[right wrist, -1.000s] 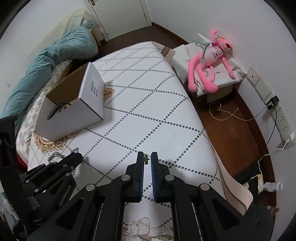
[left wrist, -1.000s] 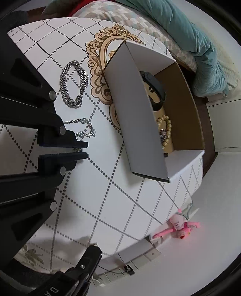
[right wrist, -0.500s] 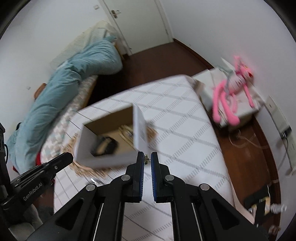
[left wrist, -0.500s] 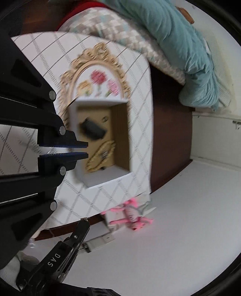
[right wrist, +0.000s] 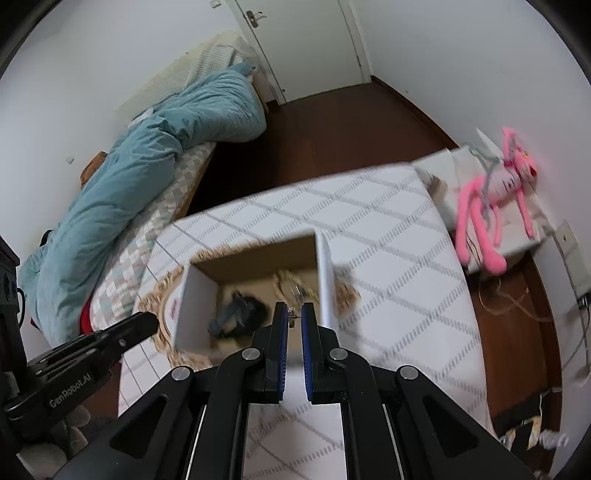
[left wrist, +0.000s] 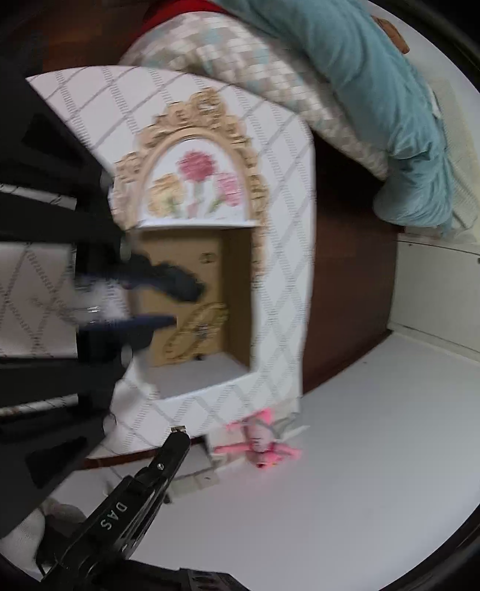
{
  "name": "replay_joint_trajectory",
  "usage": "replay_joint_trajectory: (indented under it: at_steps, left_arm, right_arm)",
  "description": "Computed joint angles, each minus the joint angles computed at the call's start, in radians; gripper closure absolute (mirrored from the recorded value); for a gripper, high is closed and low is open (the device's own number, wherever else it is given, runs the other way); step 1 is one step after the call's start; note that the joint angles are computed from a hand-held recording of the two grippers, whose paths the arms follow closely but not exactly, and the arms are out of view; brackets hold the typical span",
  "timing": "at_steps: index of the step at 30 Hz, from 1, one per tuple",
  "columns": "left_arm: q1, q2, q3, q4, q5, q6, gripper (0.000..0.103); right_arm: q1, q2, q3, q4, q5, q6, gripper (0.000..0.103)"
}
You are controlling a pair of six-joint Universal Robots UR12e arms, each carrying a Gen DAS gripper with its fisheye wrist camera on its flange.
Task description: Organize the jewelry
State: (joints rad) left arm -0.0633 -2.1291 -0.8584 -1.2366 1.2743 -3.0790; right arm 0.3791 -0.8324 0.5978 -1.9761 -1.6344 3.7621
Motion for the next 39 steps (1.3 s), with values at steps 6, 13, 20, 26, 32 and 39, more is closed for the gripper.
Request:
replay_joint_trajectory:
  at_steps: [6,13,20,26,32,39]
  left_arm:
    - [-0.035,0.081,-0.19,0.06,0.022,0.052,0.051]
    - [-0.101,0.08,-0.261,0.121,0.161,0.117,0.051]
    - [-0.12,0.061,-0.26,0.156,0.236,0.137,0.073]
    - [-0.121,0.061,-0.268,0.185,0.236,0.159,0.096]
    - [-0.105,0.077,-0.264,0.173,0.17,0.137,0.097]
    - [-0.052,0.084,-0.186,0.114,0.007,0.077,0.097]
  right_arm:
    - [0.005,-0.161,0.318,-0.064,-0.013,0.1,0.095]
    - [-0.007,-0.249,0.485,-0.068,-0.025,0.177,0.095]
    - [-0.012,-0.263,0.512,-0.077,-0.036,0.194,0.095]
    - [-0.01,-0.256,0.499,-0.077,-0.038,0.195,0.095]
    - [-0.006,-0.251,0.477,-0.087,-0.04,0.184,0.095]
    - [-0.004,-0.212,0.383,-0.119,-0.015,0.141,0.095]
